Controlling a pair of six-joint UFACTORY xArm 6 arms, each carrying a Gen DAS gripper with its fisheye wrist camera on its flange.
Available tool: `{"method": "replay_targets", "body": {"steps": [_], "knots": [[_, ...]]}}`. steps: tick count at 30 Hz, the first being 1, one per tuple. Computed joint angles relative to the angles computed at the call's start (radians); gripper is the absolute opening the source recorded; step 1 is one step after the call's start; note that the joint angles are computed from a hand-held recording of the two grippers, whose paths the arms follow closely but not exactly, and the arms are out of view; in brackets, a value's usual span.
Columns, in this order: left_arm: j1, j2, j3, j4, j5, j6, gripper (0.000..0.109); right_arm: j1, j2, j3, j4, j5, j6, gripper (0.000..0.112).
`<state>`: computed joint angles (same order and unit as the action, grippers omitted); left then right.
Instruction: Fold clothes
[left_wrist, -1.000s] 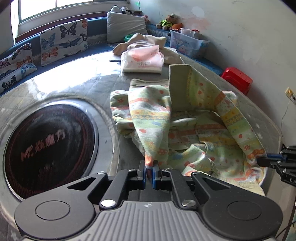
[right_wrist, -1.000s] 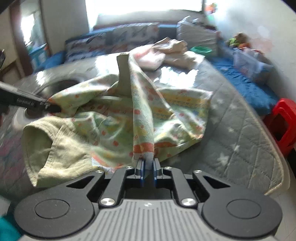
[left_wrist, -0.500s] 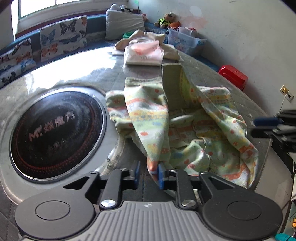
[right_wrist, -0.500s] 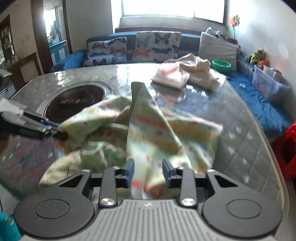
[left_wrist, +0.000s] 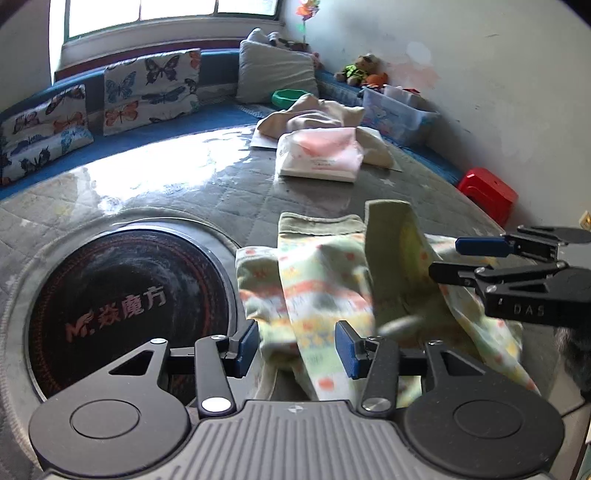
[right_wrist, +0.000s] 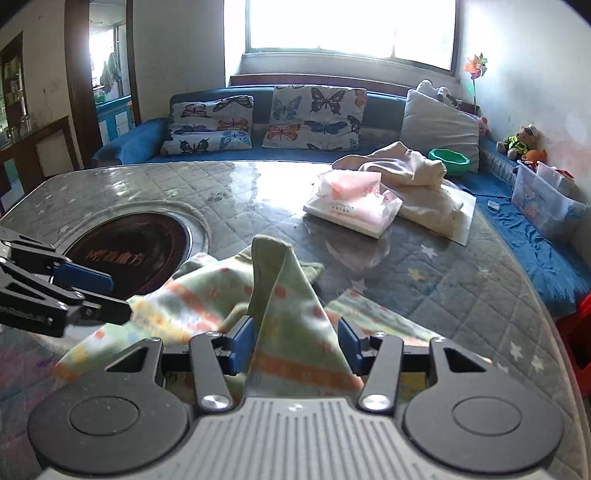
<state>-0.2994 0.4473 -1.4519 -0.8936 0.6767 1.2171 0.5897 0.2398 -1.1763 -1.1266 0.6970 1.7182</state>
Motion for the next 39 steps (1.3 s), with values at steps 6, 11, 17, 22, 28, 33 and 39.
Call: {"method": "replay_targets", "body": {"steps": [6,11,17,22,28,33,39], "knots": [[-0.040,0.090,-0.090,0.052,-0.037,-0.096,0.058,-0.046,0.055,-0.033,0.010,-0.041,-0.002,0.047],[-0.059,0.138,-0.134,0.058,-0.043,-0.126,0.056,-0.060,0.057,-0.016,0.005,-0.050,0.023,0.021],[-0.048,0.171,-0.176,0.021,0.040,-0.138,0.012,-0.031,0.011,0.030,-0.025,0.018,0.047,0.007],[-0.042,0.133,-0.128,-0.038,0.023,-0.079,0.005,0.012,-0.056,0.090,-0.046,0.117,0.084,0.005],[-0.029,0.077,-0.075,-0.109,-0.011,-0.011,0.004,0.077,-0.180,0.207,-0.027,0.252,0.167,0.005],[-0.001,0.010,-0.009,-0.180,-0.035,0.073,0.004,0.147,-0.295,0.315,0.052,0.376,0.229,0.005],[0.045,-0.065,0.074,-0.226,-0.080,0.136,0.004,0.230,-0.382,0.402,0.144,0.495,0.330,0.005]]}}
